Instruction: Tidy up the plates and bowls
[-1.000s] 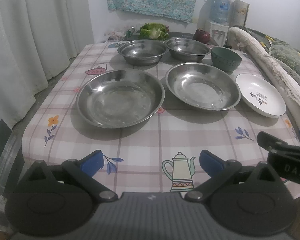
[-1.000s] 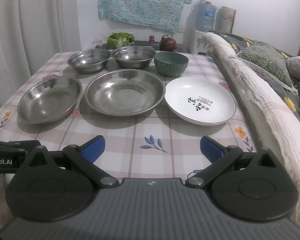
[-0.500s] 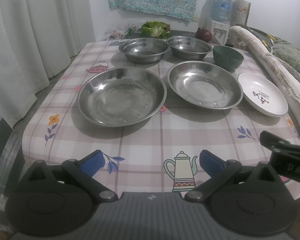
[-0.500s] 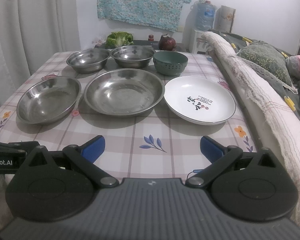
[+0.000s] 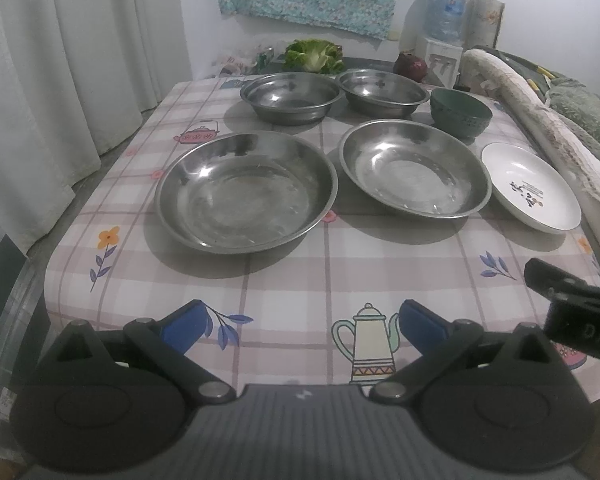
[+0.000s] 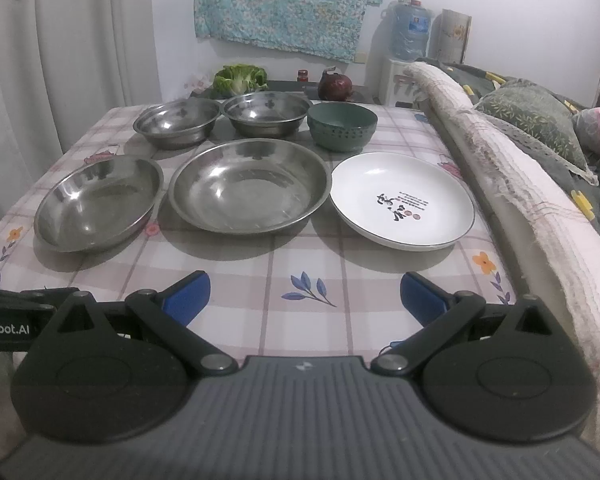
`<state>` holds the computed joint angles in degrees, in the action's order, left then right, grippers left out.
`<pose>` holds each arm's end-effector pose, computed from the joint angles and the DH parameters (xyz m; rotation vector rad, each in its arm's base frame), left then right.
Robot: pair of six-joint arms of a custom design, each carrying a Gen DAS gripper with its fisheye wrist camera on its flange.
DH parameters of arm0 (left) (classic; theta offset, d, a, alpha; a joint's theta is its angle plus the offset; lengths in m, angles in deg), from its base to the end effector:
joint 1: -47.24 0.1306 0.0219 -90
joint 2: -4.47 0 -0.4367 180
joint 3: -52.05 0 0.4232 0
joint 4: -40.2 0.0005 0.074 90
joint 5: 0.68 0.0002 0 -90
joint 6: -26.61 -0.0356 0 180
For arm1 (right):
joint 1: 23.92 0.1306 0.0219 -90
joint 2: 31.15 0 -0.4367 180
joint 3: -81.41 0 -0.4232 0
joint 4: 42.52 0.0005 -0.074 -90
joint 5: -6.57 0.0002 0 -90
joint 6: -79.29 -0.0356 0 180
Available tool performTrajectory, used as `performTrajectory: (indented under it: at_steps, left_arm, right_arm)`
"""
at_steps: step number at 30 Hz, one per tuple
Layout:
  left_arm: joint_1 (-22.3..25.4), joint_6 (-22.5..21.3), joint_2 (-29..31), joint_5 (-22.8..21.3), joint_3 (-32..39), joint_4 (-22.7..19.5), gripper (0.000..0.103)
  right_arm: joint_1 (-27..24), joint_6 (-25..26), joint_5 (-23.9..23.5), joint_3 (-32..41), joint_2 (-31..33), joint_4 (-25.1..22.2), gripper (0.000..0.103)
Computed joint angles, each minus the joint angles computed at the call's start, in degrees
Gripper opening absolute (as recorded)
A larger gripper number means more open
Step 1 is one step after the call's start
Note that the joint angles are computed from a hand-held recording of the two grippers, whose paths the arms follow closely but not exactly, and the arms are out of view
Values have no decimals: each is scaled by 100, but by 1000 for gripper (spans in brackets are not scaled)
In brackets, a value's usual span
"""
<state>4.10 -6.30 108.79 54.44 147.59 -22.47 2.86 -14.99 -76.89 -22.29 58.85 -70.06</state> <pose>0.4374 -0.3826 0.3912 -0.4254 2.4343 0.1879 0.4620 0.2281 0.3948 -0.3884 2.2563 0.1517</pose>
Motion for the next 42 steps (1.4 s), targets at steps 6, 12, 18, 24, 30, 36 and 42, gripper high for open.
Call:
performTrajectory:
  at_steps: [6,12,18,24,30,36,42]
  left_arm:
    - [102,-72,50,72,71,2,103]
    - [245,-156,109,144,145,17,103]
    - [417,-227,169,235,220,41,103]
    - [587,-464,210,185,337,110,103]
    - [847,-902,232,35,513,293,103]
    - [1318,-1527,155,582,515,958,103]
    - [1774,-1953,293,826,644,1501,103]
  right_arm:
    - [8,19,39,57,57,3,102]
    - [39,31,136,340,286,-162,102]
    - [8,71,16,724,613,-308,102]
    - [-88,81,-467,998,837,-315,102]
    - [-253,80,-1306,1177,969,214,102]
    - [-329,-199,-1867,2023,1532,297,102]
    - [-311,-544,-2457,3257,2471,98,101]
